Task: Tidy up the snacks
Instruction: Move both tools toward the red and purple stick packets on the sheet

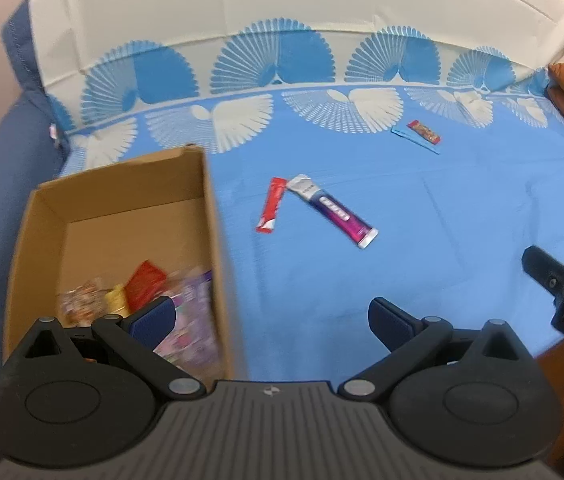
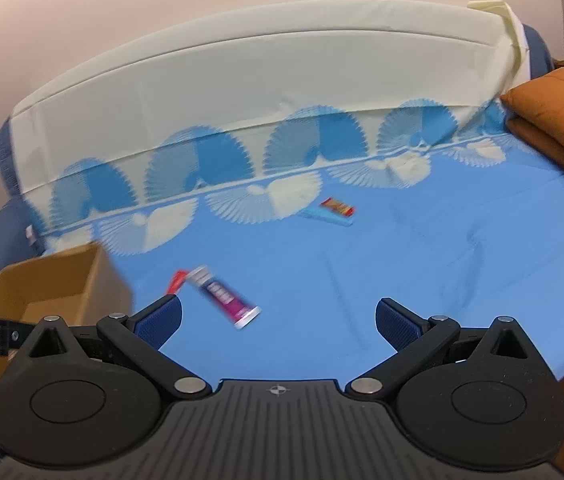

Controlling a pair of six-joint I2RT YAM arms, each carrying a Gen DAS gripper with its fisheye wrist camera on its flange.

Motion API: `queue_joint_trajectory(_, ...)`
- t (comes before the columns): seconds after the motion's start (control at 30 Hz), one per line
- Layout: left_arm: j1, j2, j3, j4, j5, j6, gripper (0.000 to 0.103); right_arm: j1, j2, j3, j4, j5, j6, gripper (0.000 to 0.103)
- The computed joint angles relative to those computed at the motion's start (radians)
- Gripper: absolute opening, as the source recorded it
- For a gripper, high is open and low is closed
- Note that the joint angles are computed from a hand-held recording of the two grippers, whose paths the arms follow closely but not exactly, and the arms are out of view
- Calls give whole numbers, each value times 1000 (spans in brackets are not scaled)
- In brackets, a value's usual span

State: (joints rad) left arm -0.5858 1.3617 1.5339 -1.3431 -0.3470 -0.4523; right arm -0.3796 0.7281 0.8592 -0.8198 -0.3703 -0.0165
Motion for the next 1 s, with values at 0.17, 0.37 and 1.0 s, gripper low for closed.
queue_joint_trajectory(0.17,95,225,83,98,114,-13,103,-61,257,-15,269,-40,-54,103)
queue_joint_trajectory(0.37,164,561,270,168,189,-54,103,12,715,105,581,-54,-84,103)
queue_joint_trajectory(1.0,212,1189,772,147,236,-75,103,196,1660,836,736,103,-144,103)
